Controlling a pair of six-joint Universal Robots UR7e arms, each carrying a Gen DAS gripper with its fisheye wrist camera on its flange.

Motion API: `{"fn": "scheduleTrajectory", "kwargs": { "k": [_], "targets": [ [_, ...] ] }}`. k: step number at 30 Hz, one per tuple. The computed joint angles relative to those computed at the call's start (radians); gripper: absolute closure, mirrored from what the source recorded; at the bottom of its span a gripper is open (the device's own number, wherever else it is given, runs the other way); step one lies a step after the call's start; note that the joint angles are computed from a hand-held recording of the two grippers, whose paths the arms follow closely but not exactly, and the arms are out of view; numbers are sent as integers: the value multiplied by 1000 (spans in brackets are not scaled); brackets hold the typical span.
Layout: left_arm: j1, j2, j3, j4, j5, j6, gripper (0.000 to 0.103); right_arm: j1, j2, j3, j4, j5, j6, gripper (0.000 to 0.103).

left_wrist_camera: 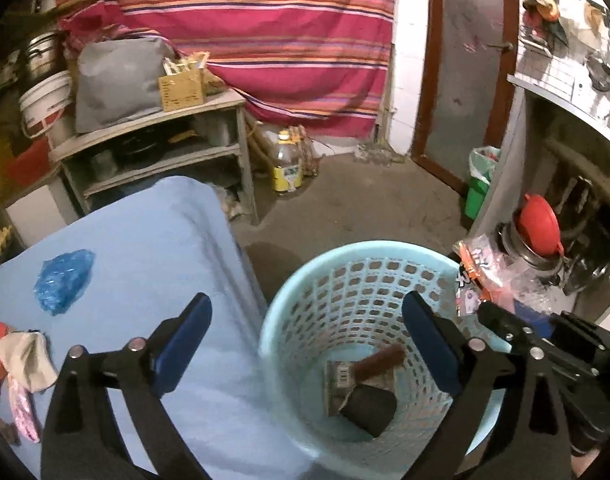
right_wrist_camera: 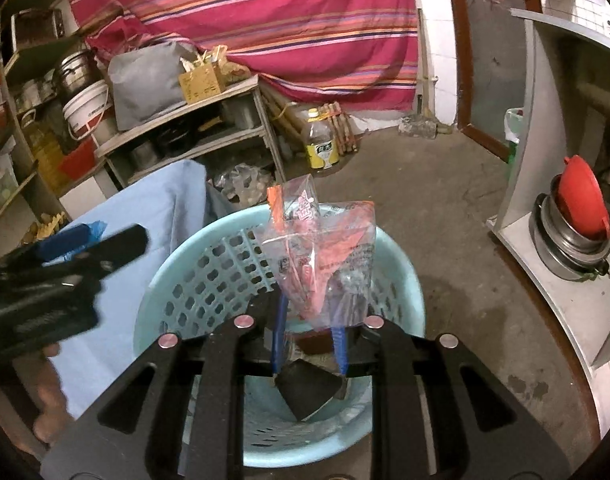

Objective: Collect trash
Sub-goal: 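Open the left tool to drop the pad while the right tool releases the clear bag into the basket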

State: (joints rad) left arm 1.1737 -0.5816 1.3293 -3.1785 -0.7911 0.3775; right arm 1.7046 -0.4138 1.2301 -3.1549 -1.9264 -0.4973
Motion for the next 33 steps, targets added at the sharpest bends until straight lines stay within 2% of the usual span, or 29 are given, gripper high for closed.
{"fn": "scheduleTrajectory", "kwargs": {
  "k": [2,4,8,10,13,17,25,28,33],
  "targets": [
    [2,-17,21,-24,19,3,9,2,12,-14,13,4,-2,71],
    [6,-33,35,-33,35,0,9,6,26,-26,9,3,-7,39],
    [18,-74,72,-38,47,-30,9,14,53,-54,15,-31,-27,29],
    [22,-94,96,-58,58,-29,9,17,59,-57,6,-45,-26,17],
    [29,-119,129,-91,74,-31,9,21,52,-40,-25,-45,-20,8],
    [37,-175,201,-148,78,-26,9,39,47,-12,-111,-39,-15,4],
    [51,-321,380,-324,148,51,6,92,87,8,-228,-17,-55,4],
    [69,-385,447,-376,168,67,5,116,111,1,-240,8,-61,4],
    [109,-462,524,-451,214,126,5,153,172,-56,-195,9,-54,4]
  ]
}}
